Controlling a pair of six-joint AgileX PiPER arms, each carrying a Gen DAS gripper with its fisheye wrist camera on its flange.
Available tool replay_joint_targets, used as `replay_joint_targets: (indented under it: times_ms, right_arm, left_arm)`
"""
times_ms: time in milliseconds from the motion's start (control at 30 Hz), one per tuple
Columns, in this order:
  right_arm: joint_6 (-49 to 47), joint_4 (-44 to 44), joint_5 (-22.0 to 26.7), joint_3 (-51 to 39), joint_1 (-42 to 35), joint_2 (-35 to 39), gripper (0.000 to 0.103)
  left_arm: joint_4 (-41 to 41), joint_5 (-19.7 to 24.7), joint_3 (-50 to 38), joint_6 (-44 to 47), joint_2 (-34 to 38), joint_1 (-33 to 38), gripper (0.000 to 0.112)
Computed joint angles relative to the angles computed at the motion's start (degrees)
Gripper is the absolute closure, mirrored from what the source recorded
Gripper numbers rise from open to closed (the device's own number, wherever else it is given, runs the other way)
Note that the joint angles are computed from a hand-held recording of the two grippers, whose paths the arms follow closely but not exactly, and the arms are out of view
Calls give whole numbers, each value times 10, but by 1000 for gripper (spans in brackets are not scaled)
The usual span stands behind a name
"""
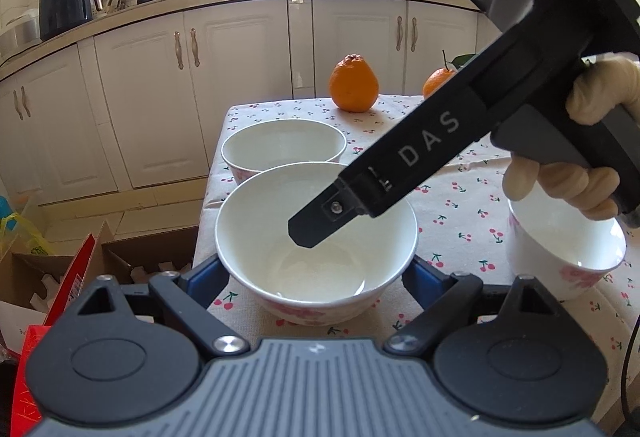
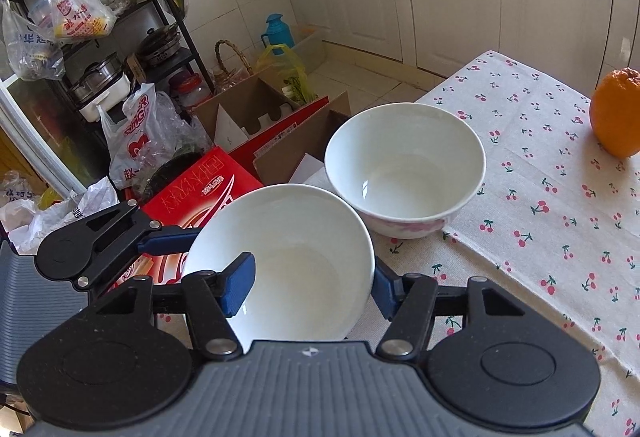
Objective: Organize plates and bowls
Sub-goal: 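Lift the second bowl with the right gripper over the first bowl, then lower the second bowl into the first bowl with the right gripper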
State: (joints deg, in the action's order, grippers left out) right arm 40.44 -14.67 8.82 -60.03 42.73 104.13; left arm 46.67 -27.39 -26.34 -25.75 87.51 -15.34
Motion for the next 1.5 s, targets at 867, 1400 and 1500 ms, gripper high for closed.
replay_joint_targets:
  times_ms: [867,1400,1500]
  right_arm:
    - [562,-443,206,257,170,-323,36]
    - [652,-442,264,334,236,-375,36]
    - [657,-444,258,336,234,-370,36]
  left_arm:
    - [-56,123,4,-42,-136,-247,20]
    - [-207,150,-7,60,-91,-340,20]
    - [-209,154,-8,60,-87,-342,20]
